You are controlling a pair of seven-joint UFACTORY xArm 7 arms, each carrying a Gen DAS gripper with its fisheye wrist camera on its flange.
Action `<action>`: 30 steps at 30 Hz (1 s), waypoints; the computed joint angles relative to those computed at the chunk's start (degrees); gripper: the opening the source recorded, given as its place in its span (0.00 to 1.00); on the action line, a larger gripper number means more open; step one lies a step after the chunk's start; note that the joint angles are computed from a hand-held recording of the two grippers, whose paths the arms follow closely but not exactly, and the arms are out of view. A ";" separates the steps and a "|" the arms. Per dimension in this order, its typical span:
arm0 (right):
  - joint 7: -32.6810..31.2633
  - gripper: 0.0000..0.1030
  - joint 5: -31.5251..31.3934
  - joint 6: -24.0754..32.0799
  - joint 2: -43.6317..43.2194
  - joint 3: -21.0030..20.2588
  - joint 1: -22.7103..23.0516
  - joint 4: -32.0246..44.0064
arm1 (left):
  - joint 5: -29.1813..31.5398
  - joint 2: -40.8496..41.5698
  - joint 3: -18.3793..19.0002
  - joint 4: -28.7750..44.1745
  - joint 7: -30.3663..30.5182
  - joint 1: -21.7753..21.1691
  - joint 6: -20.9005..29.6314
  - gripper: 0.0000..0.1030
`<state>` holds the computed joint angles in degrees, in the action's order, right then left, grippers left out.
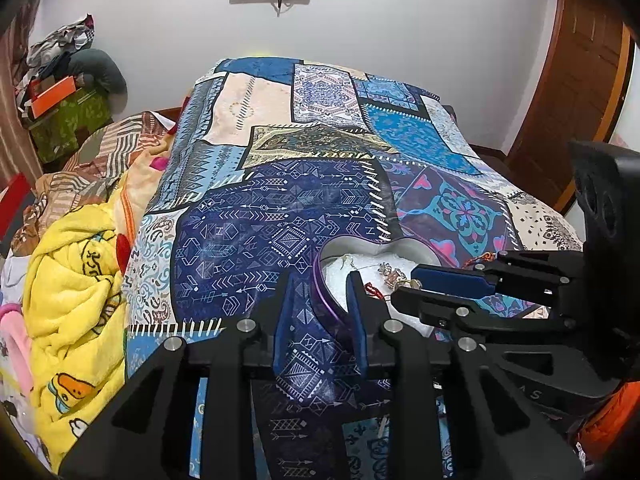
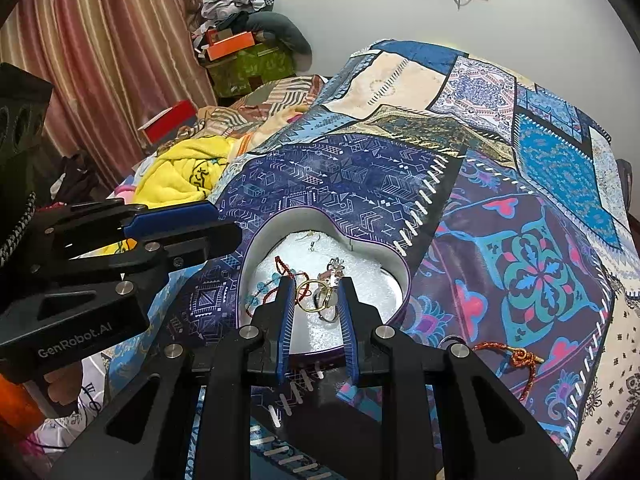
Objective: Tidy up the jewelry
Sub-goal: 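Carry both pieces over the heart tin and open both tools inside it, then lift both tools out of the heart tin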
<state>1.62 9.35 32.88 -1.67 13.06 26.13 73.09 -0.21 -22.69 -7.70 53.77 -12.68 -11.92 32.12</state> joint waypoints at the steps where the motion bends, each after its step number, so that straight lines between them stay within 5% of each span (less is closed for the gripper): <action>1: 0.28 0.19 -0.49 0.25 0.07 0.03 0.00 0.16 | 0.26 -0.08 -0.15 -0.13 -0.21 0.14 -0.06 0.27; 30: 6.65 0.26 -6.25 2.09 -11.93 -0.84 -2.98 -7.63 | 1.10 -3.67 -2.79 0.83 -3.37 -1.87 3.07 0.29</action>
